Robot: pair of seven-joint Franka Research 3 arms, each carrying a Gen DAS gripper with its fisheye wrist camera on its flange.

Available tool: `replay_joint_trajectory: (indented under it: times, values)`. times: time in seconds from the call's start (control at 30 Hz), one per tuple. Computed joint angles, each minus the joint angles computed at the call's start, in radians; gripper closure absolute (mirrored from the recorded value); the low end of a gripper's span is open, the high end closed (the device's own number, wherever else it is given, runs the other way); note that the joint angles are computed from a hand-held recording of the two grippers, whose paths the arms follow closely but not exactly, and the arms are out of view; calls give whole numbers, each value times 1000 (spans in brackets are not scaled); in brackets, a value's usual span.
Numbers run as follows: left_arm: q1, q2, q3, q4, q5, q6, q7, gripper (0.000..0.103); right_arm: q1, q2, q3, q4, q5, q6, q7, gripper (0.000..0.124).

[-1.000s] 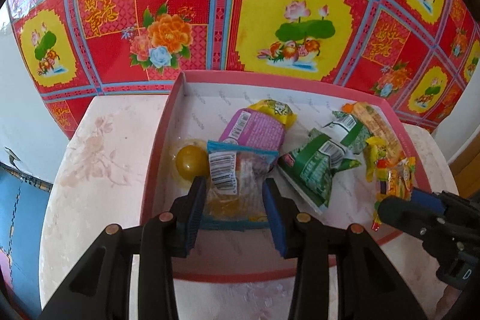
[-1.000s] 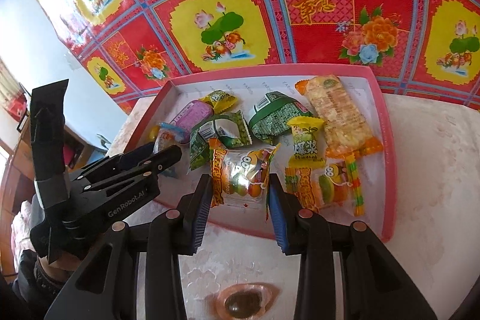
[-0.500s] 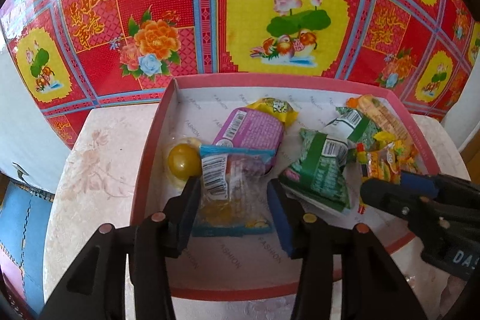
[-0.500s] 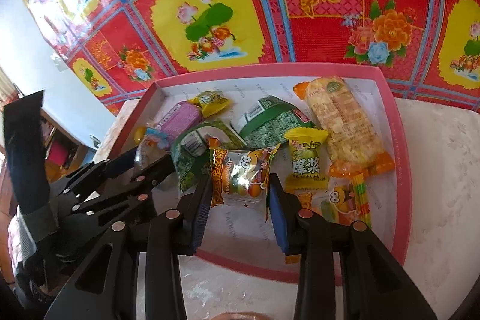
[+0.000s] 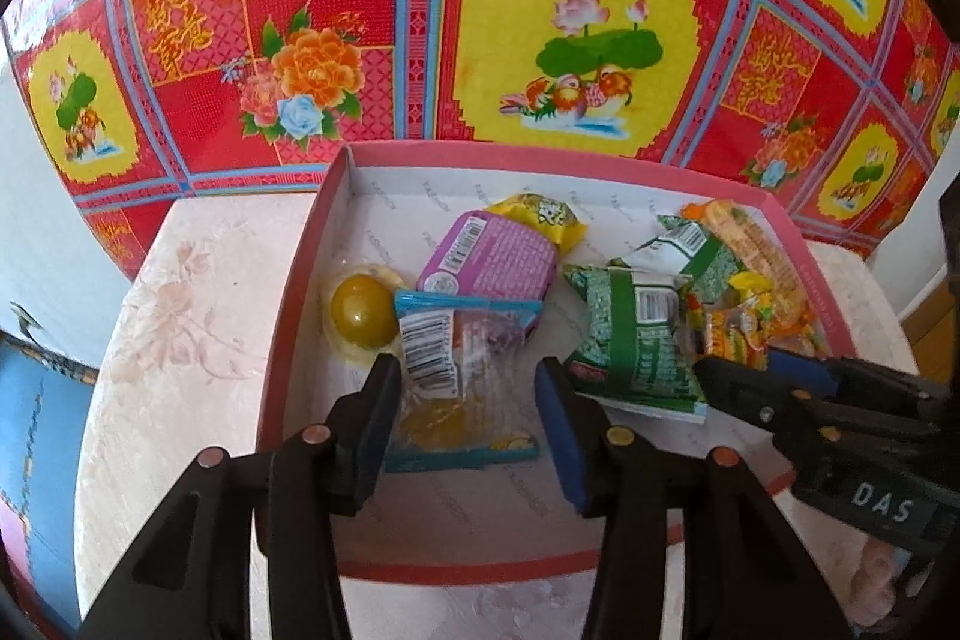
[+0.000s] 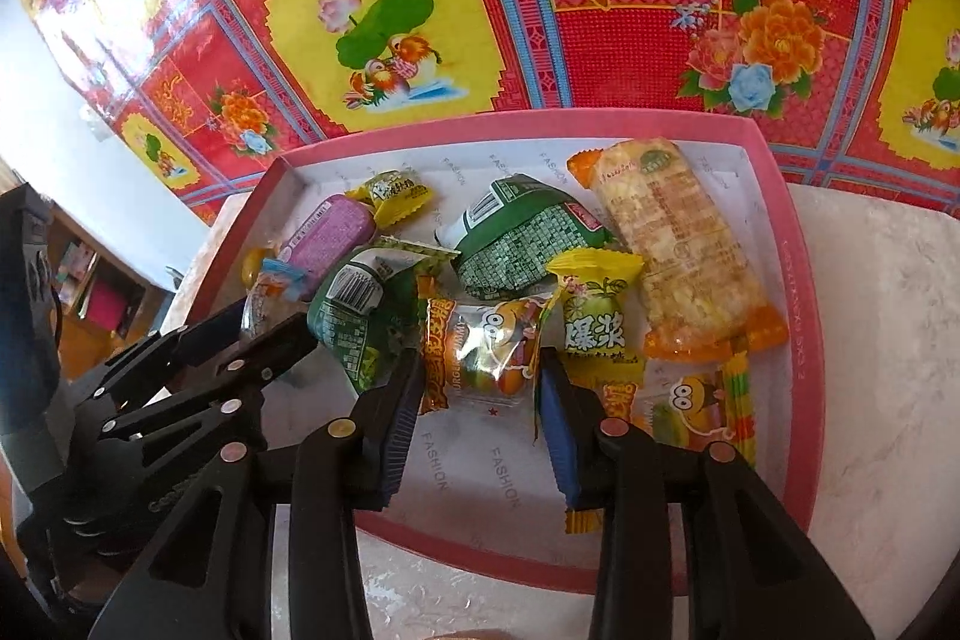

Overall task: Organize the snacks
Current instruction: 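Open both tools to release the bag and candy packet into the box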

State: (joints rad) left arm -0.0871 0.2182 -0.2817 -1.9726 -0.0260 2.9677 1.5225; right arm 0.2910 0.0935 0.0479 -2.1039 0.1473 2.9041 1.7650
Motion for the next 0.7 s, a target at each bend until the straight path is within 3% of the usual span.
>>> replay_joint_trajectory:
  times: [0.27,0.7]
  values:
    - [46,-67,-61,-58,-175,6,148,54,-5,-55,6,-58,7,50,-11,76]
    - [-51,-192,10,-152,-406,-3,343,52,-26,-198,24,-196,85,87,-45,76]
